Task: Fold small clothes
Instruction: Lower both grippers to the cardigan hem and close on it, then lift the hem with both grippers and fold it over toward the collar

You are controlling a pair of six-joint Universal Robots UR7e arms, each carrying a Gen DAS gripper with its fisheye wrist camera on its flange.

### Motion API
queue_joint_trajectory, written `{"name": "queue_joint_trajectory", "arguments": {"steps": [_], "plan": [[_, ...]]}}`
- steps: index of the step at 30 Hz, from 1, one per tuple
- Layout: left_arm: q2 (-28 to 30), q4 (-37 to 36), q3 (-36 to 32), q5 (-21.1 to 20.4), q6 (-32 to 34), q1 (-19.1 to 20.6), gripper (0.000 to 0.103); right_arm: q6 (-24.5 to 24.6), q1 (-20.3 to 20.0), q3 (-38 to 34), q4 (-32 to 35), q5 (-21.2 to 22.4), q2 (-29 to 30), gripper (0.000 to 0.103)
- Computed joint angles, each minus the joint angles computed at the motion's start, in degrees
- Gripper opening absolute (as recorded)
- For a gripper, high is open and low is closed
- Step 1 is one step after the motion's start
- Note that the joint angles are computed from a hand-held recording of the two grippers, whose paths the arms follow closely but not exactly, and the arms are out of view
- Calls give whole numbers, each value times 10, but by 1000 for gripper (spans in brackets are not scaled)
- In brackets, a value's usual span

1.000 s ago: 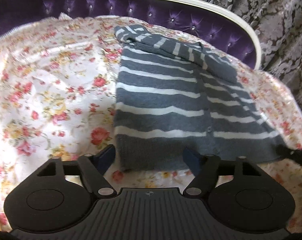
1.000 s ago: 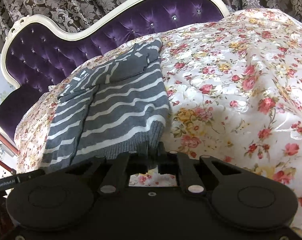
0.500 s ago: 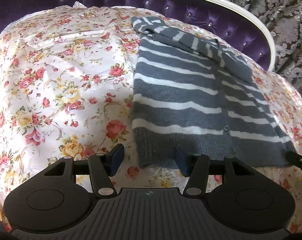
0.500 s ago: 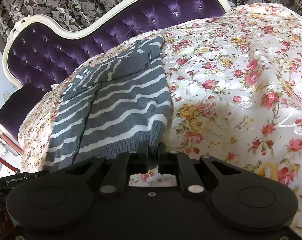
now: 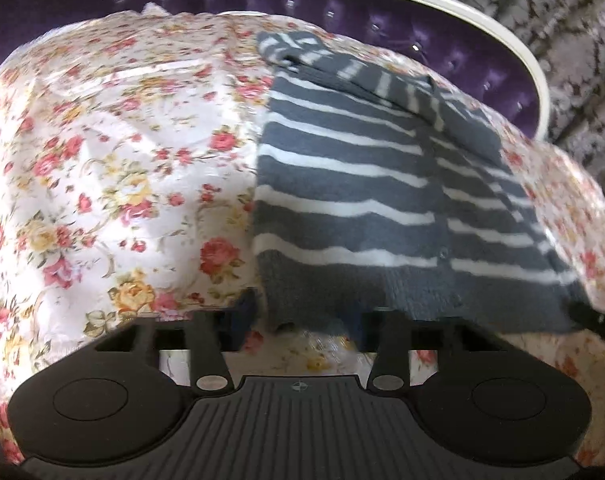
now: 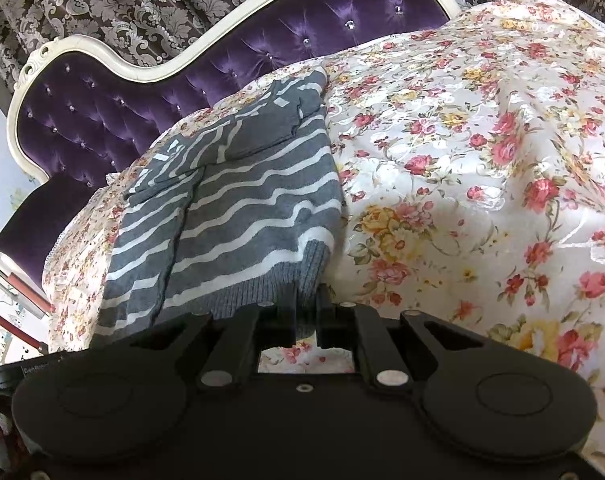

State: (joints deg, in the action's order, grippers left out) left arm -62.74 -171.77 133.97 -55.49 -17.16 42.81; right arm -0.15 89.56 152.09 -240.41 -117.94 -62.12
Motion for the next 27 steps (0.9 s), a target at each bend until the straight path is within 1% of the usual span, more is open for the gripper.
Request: {"name": "queue_joint_trajectory", "arguments": {"steps": [1, 2, 3, 7, 10, 14, 16, 18, 22, 27], "plan": [[-2, -8, 0, -13, -1, 6, 9, 0, 0, 0, 1, 0, 0, 15], [-4, -26, 1, -30, -1, 13, 8, 1, -1, -1, 3, 1, 0, 15], [-6, -37, 2, -41, -4, 18, 7, 2, -1, 0, 3, 5, -1, 15], [-17, -68, 5, -54, -16, 22, 6, 7, -12, 10, -15, 41, -10, 15], [-30, -75, -2, -71, -18, 23, 6, 14, -17, 13, -10, 69, -32, 15], [-32, -89, -22, -68, 11, 14, 6, 14, -20, 4, 17, 105, -65, 15], [-29, -93, -39, -77, 25, 15, 6, 11, -20, -6, 29, 123, -81, 15], [-21, -97, -60, -90, 36, 21, 6, 8, -21, -20, 46, 142, -97, 15], [6, -109, -107, -89, 69, 26, 5, 2, -26, -57, 84, 176, -119, 15], [57, -115, -187, -94, 104, 42, 5, -21, -28, -124, 118, 190, -119, 15]]}}
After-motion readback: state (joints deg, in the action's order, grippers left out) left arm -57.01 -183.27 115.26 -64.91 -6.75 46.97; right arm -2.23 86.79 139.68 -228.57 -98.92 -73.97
